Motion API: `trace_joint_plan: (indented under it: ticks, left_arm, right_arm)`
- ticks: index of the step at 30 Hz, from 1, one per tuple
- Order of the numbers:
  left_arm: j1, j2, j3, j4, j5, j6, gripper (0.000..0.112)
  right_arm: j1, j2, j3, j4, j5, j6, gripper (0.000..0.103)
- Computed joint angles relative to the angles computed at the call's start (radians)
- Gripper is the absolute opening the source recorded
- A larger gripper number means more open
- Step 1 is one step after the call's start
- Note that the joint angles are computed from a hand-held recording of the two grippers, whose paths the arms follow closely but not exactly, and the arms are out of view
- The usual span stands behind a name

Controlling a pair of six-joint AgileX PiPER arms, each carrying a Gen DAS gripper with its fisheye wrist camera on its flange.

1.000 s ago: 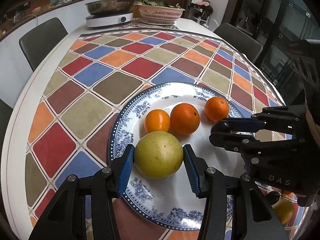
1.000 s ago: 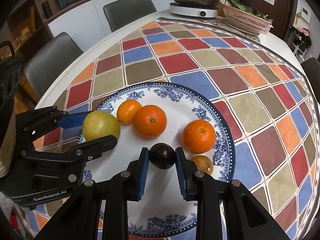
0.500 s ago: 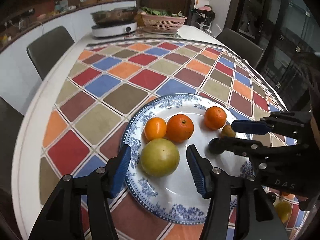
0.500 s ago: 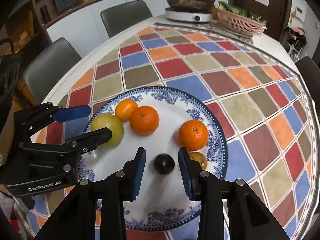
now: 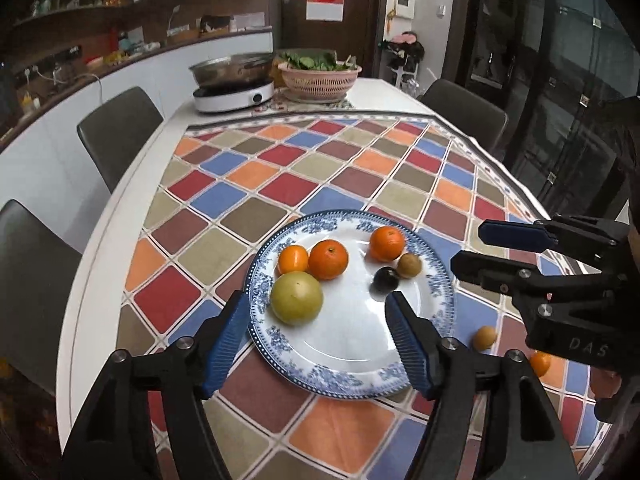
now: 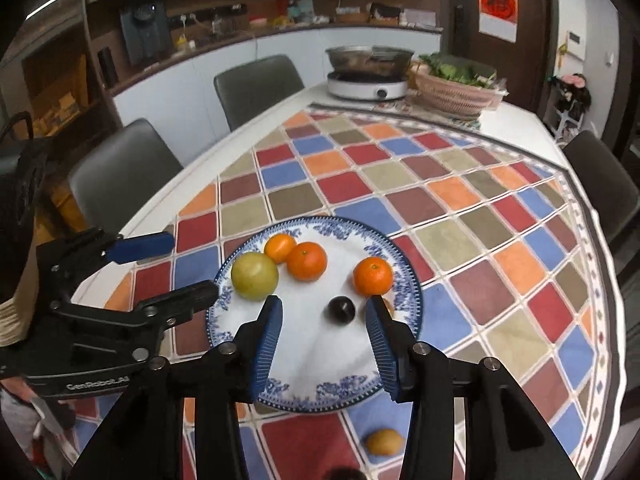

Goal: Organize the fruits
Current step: 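Withdraw both tools from the plate toward the remaining loose fruits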

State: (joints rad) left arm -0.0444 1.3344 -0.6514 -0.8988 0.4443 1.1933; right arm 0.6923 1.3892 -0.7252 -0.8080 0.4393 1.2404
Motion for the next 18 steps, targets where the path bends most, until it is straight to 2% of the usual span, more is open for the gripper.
trace_joint_plan:
  ticks: [2, 4, 6, 12, 18]
  left_arm:
    - [0.002, -0.056, 0.026, 0.012, 0.011, -0.013, 0.072]
    - [0.009, -0.104, 0.044, 0.023, 0.044, -0.028, 0.073]
    - [0.007, -0.146, 0.061, 0.037, 0.06, -0.052, 0.075]
    - [-0.031, -0.277, 0.096, 0.121, 0.094, -0.158, 0.078]
    - [-0.093, -0.43, 0.141, 0.194, 0.121, -0.264, 0.081]
  right_arm:
    - [0.035, -0.043, 0.02, -0.047, 0.041, 0.068, 0.045]
    - [0.079, -0.09, 0.042, -0.097, 0.093, 0.144, 0.053]
    - [0.119, -0.127, 0.061, -0.139, 0.141, 0.211, 0.055]
    - [0.237, -0.25, 0.106, -0.158, 0.276, 0.31, 0.055]
    - [0.413, -0.356, 0.142, -0.168, 0.463, 0.404, 0.055]
